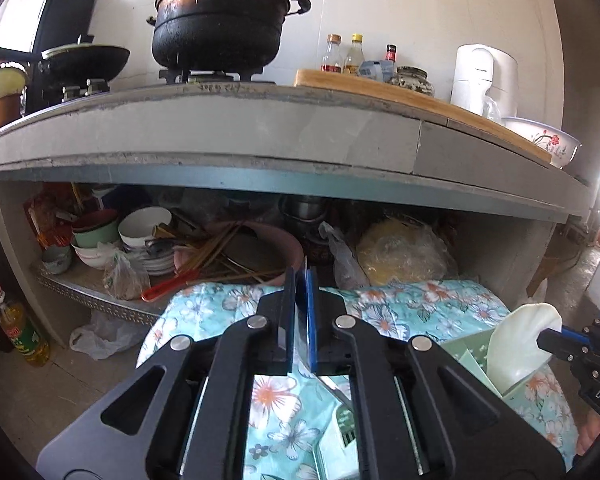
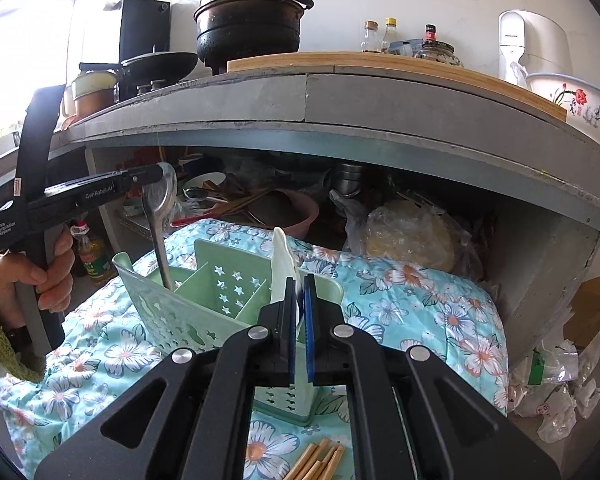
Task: Organize utensils
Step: 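Carry metal spoon in left tool while right tool carries shell paddle to green holder, then lower metal spoon into holder and open left tool while right tool releases paddle inside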
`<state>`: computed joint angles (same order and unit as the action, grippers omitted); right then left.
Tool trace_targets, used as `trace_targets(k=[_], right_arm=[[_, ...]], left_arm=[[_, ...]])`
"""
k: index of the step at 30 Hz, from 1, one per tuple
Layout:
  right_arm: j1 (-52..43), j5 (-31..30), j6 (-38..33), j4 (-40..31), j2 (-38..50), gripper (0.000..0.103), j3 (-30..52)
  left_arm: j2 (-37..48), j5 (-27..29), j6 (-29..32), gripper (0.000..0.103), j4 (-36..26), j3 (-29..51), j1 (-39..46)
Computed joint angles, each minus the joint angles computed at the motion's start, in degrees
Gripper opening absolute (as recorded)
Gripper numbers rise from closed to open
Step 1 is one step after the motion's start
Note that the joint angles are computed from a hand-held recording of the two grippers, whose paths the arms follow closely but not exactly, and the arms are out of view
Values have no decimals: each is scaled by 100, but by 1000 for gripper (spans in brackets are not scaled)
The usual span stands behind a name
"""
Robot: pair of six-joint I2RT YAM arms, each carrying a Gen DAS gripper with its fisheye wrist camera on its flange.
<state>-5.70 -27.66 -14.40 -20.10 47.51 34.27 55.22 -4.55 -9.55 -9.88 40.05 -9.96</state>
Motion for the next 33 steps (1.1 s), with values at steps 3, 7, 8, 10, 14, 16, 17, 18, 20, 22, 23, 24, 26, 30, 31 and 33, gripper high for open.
trace_targets(k=[3, 7, 8, 10, 14, 16, 17, 18, 20, 22, 23, 24, 26, 30, 31, 33], right_arm=[[-91, -122, 40, -138, 9, 5, 70], [-267, -369, 89, -373, -58, 10, 169], [-318, -426, 105, -433, -101, 12, 193], [-451, -607, 137, -548, -217, 23, 227], [-646, -796, 185, -770, -396, 27, 314], [-852, -1047, 191, -979, -507, 27, 360], [-992, -1208, 163, -1125, -586, 27, 383], [-1145, -1375, 116, -1300, -668, 27, 407], [-1490, -1746, -76, -1803, -787, 27, 482], [-1841, -2108, -474, -2525, -887, 27, 544], [-1983, -2211, -723, -2917, -904, 27, 573], [-2129, -2310, -1000, -3333, -898, 27, 598], [-2467, -2550, -1657, -4204, -780, 27, 594], [-2780, -2372, -2425, -5189, -654, 27, 264], [-2901, -2320, -2623, -5367, -631, 27, 133], [-3066, -2184, -2841, -5604, -591, 27, -97]], left_arm=[[-168, 539, -141, 13, -198, -71, 283], [-592, 1160, -268, 27, -480, -200, 689], [-752, 1232, -280, 28, -554, -244, 771], [-1064, 1421, -301, 33, -695, -313, 920], [-1769, 1818, -276, 36, -1141, -409, 1210], [-2092, 1987, -223, 36, -1446, -439, 1292], [-2289, 2080, -165, 37, -1658, -467, 1332], [-2428, 2179, -120, 38, -1833, -473, 1387], [-2791, 2576, 0, 41, -2292, -550, 1602], [-3091, 2936, 159, 42, -2770, -628, 1791], [-3194, 3062, 253, 42, -2976, -673, 1841], [-3314, 3101, 345, 43, -3188, -733, 1817], [-3561, 3058, 472, 43, -3540, -875, 1675], [-3940, 3093, 487, 43, -4025, -1212, 1331], [-3989, 3003, 400, 43, -4050, -1302, 1119], [-4047, 2754, 129, 43, -4033, -1500, 544]])
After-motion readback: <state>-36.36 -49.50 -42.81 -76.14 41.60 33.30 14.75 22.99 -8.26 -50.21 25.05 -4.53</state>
